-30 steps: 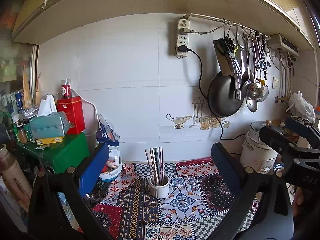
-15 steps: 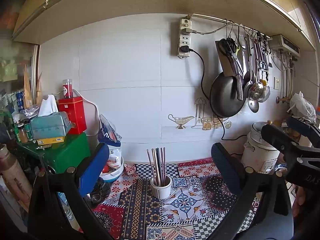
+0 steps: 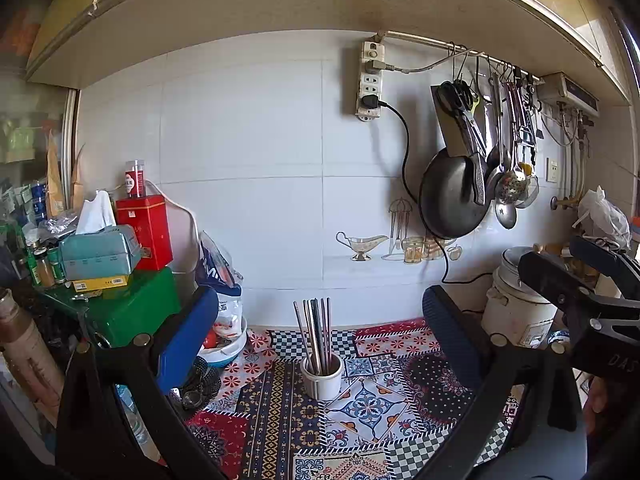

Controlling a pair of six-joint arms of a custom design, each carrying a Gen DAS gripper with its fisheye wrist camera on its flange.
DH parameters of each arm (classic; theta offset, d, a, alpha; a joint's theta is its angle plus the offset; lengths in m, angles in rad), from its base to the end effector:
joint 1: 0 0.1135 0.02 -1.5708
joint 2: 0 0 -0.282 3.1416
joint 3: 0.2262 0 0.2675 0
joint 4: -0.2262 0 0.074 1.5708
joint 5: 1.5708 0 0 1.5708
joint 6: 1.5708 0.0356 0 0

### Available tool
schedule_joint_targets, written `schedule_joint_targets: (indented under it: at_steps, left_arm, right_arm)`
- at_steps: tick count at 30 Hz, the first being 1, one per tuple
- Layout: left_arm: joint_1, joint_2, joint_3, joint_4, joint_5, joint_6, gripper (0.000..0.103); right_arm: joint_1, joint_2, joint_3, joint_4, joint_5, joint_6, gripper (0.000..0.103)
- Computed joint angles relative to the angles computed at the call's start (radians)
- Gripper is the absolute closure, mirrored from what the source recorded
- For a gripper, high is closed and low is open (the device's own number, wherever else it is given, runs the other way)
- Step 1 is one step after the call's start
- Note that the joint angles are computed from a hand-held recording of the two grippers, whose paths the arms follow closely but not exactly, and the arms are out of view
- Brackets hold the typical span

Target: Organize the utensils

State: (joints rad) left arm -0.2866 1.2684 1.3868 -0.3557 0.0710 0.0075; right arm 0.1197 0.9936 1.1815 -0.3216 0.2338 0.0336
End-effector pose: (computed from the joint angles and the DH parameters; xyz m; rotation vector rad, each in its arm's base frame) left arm 0.2815 -0.0856 0.4473 0.3160 1.7875 -0.2625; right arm 0.2181 0.0179 0.4430 0.1008 1.6986 -0.0848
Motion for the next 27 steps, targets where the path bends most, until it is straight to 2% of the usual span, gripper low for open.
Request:
schedule_joint_targets:
  at_steps: [7, 27]
  left_arm:
    - [0.012, 0.015, 0.018, -0.020, 0.036, -0.002, 0.000]
    - [0.001, 0.023, 0.022, -0.012, 0.026, -0.023, 0.000]
  right_arm:
    - [0.008, 0.006, 0.002, 0.002, 0.009, -0.001, 0.002]
    - [0.009, 0.014, 0.004, 0.005, 0.014, -0.010, 0.002]
